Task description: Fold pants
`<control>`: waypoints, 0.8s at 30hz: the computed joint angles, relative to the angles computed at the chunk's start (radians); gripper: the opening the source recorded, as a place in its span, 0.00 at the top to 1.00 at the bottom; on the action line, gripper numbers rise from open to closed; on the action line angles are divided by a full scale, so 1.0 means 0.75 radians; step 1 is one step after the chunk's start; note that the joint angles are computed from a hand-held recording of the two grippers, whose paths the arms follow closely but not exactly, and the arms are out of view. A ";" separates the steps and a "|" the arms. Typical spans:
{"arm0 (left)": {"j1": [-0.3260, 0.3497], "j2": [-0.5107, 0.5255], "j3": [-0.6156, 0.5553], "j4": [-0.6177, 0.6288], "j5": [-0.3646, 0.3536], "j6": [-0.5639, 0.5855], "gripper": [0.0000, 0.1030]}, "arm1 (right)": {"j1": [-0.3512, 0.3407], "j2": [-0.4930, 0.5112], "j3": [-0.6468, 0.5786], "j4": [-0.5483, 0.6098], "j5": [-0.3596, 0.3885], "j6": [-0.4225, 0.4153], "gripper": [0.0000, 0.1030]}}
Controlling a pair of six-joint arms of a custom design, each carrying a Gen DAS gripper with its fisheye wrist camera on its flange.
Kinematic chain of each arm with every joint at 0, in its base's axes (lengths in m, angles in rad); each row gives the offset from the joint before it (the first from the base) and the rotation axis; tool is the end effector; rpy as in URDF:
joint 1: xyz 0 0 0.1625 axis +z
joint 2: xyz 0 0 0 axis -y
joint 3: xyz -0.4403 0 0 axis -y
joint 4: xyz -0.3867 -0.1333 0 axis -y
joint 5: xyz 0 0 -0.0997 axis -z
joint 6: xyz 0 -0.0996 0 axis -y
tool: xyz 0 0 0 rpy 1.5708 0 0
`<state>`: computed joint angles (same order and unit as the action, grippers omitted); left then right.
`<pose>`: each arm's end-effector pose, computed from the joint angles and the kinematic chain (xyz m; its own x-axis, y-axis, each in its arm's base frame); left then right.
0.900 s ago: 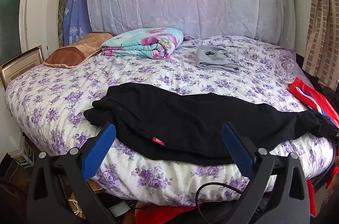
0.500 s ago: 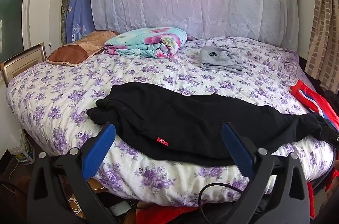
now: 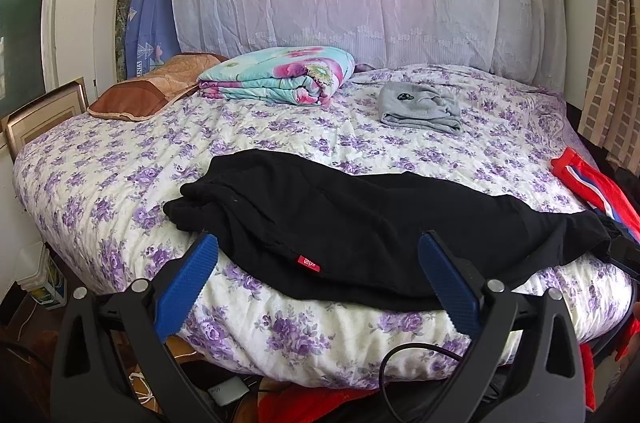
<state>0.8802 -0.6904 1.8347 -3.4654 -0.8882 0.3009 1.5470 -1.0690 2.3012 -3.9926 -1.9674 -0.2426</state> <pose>-0.2470 -0.6068 0.1023 -0.6948 0.3225 -0.6428 0.7035 0.4903 -0.5145 0.0838 -0.4647 0.2421 -0.8890 0.2799 0.3625 -0.2109 0.4524 -0.8665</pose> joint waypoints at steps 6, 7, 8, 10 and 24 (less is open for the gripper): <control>0.000 0.005 0.001 -0.004 -0.001 -0.002 0.05 | -0.001 -0.002 0.001 0.001 0.000 0.006 0.04; 0.000 0.004 0.002 -0.004 -0.001 -0.004 0.05 | -0.003 -0.002 0.002 -0.001 0.007 0.006 0.04; -0.001 0.005 0.002 -0.004 -0.001 -0.006 0.05 | -0.004 -0.004 0.002 0.000 0.008 0.004 0.04; 0.002 0.003 0.001 -0.002 -0.001 -0.008 0.05 | -0.002 -0.002 0.001 0.001 0.005 0.005 0.04; 0.009 -0.003 -0.003 0.013 -0.006 -0.012 0.05 | -0.002 -0.003 0.000 0.002 0.005 0.004 0.04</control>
<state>0.8870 -0.6928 1.8321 -3.4558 -0.8930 0.2918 1.5458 -1.0711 2.3016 -3.9911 -1.9638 -0.2394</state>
